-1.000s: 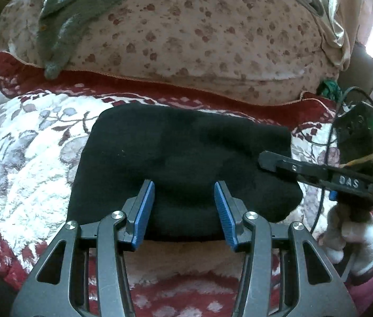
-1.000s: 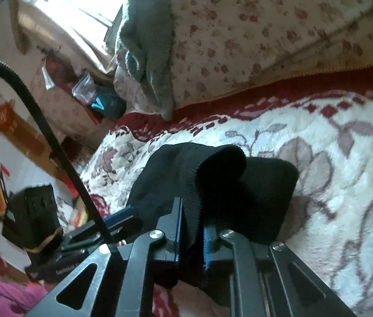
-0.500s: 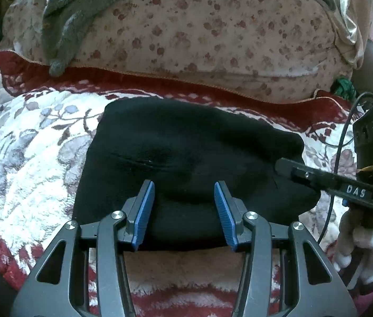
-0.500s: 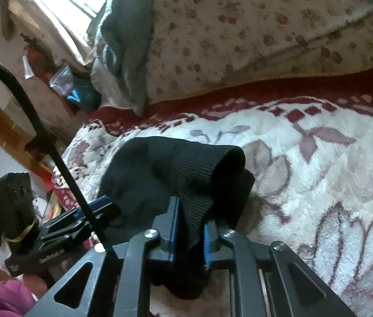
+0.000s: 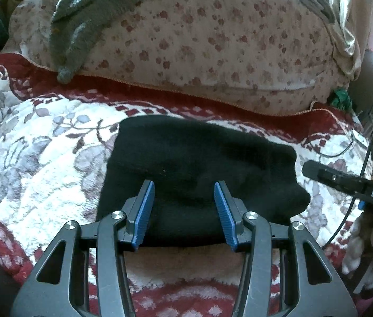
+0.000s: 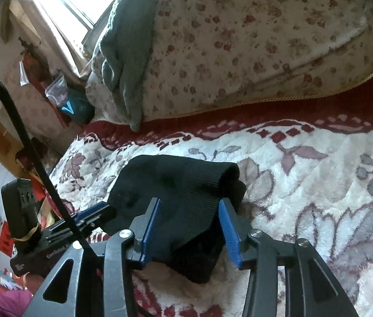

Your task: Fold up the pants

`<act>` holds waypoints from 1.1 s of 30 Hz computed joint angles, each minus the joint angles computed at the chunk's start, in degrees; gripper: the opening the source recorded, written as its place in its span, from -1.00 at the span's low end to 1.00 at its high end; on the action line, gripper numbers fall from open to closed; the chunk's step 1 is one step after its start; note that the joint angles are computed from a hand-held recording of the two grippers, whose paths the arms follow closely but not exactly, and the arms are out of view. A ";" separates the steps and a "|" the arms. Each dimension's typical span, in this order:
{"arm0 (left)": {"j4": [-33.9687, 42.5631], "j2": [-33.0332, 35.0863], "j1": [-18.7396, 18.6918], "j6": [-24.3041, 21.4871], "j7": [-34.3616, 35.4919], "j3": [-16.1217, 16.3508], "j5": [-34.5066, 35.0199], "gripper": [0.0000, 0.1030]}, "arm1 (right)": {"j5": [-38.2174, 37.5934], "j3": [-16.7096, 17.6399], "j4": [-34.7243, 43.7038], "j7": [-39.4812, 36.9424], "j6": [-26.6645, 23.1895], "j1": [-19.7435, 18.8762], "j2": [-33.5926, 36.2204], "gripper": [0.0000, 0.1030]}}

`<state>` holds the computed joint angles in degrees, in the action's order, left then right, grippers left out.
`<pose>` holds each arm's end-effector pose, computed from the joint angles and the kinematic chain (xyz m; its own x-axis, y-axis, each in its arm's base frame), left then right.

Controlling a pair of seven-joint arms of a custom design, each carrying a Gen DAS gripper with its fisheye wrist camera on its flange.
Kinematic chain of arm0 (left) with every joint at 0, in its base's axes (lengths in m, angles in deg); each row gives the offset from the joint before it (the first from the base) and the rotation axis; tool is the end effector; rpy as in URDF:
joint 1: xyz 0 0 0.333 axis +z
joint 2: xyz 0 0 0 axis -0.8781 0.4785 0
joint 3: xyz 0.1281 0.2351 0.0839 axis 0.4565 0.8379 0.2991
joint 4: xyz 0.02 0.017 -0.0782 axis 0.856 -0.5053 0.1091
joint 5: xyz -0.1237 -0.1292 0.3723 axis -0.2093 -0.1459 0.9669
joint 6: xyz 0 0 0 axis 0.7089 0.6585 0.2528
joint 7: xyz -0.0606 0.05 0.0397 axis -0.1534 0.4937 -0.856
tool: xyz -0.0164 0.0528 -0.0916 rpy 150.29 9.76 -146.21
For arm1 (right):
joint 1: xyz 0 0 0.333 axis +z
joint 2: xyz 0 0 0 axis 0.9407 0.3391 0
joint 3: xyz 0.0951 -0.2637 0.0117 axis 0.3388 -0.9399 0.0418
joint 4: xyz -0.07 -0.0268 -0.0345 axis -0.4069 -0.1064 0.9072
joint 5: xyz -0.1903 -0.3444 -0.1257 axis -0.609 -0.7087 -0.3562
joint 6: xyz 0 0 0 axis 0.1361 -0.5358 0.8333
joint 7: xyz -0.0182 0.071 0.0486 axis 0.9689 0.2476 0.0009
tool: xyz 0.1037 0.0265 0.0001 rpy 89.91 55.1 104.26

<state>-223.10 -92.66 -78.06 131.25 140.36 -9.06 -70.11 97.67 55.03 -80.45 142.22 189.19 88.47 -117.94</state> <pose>0.4342 -0.2841 0.4907 -0.1833 -0.9576 0.2223 -0.7571 -0.0067 -0.6533 0.4630 0.0461 0.4797 0.2494 -0.7893 -0.5611 -0.7744 0.1854 -0.6049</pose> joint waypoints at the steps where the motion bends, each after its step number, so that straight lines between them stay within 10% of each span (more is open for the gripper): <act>1: -0.24 -0.39 -0.13 0.28 0.29 0.35 -0.26 -0.09 | 0.10 0.05 -0.15 0.30 0.01 -0.06 -0.17 -0.05; 16: 1.38 2.25 -8.92 -1.66 28.74 14.25 -29.07 0.14 | 9.39 -0.58 2.65 1.40 -8.01 -3.03 6.86 0.44; 27: 5.73 8.83 -5.34 -5.72 41.79 12.02 -44.75 0.38 | 18.47 2.01 5.22 -4.52 -13.77 -6.22 12.77 0.60; 33: 7.96 12.28 -2.43 -6.20 45.51 8.83 -51.79 0.46 | 19.82 5.20 5.29 -10.27 -10.90 -6.12 13.14 0.30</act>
<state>-215.14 -80.38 -80.48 125.04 185.87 -0.23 -121.90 117.50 60.22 -75.15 131.96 178.29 82.34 -104.79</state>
